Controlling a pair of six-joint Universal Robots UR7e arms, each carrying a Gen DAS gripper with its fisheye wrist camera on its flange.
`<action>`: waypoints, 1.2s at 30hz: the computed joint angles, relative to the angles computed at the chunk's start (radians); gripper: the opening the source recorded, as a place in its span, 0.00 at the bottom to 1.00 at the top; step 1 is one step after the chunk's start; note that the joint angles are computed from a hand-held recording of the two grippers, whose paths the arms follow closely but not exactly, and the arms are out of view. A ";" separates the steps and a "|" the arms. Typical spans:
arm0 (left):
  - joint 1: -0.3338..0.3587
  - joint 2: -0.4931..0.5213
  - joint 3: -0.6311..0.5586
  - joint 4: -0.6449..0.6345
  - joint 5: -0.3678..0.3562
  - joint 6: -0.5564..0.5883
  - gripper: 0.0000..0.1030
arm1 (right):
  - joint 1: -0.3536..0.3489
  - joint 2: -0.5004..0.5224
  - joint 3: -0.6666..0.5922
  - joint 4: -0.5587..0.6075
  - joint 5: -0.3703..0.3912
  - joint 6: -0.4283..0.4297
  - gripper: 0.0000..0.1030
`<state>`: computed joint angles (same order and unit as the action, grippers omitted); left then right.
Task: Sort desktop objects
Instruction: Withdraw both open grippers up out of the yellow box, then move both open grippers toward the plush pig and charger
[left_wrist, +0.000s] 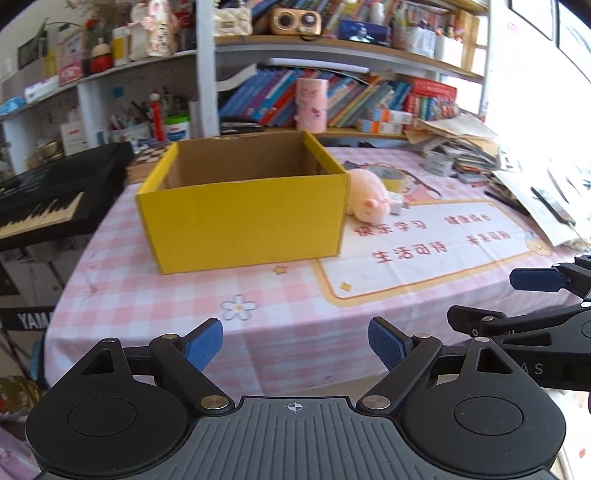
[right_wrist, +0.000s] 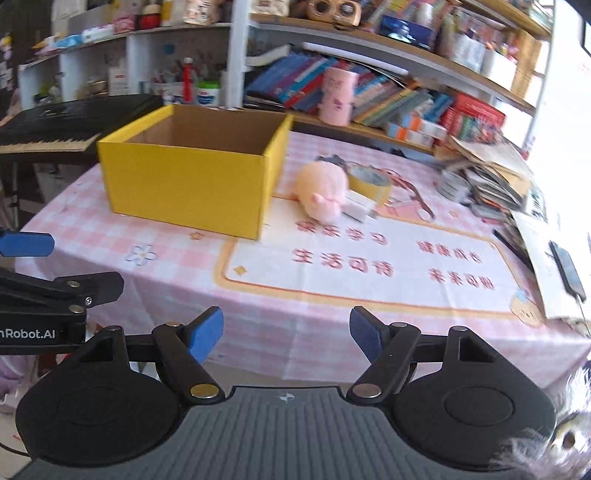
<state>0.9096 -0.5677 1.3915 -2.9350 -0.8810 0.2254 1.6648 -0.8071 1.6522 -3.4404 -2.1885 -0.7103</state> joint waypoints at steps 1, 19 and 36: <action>0.000 0.003 -0.003 0.007 -0.007 0.000 0.86 | -0.002 -0.003 0.002 0.000 -0.008 0.005 0.72; -0.014 0.136 -0.188 0.154 -0.039 -0.014 0.86 | -0.065 -0.044 -0.032 0.084 -0.015 0.038 0.72; -0.046 0.416 -0.618 0.361 0.009 -0.047 0.86 | -0.176 -0.051 -0.263 0.353 0.082 0.036 0.72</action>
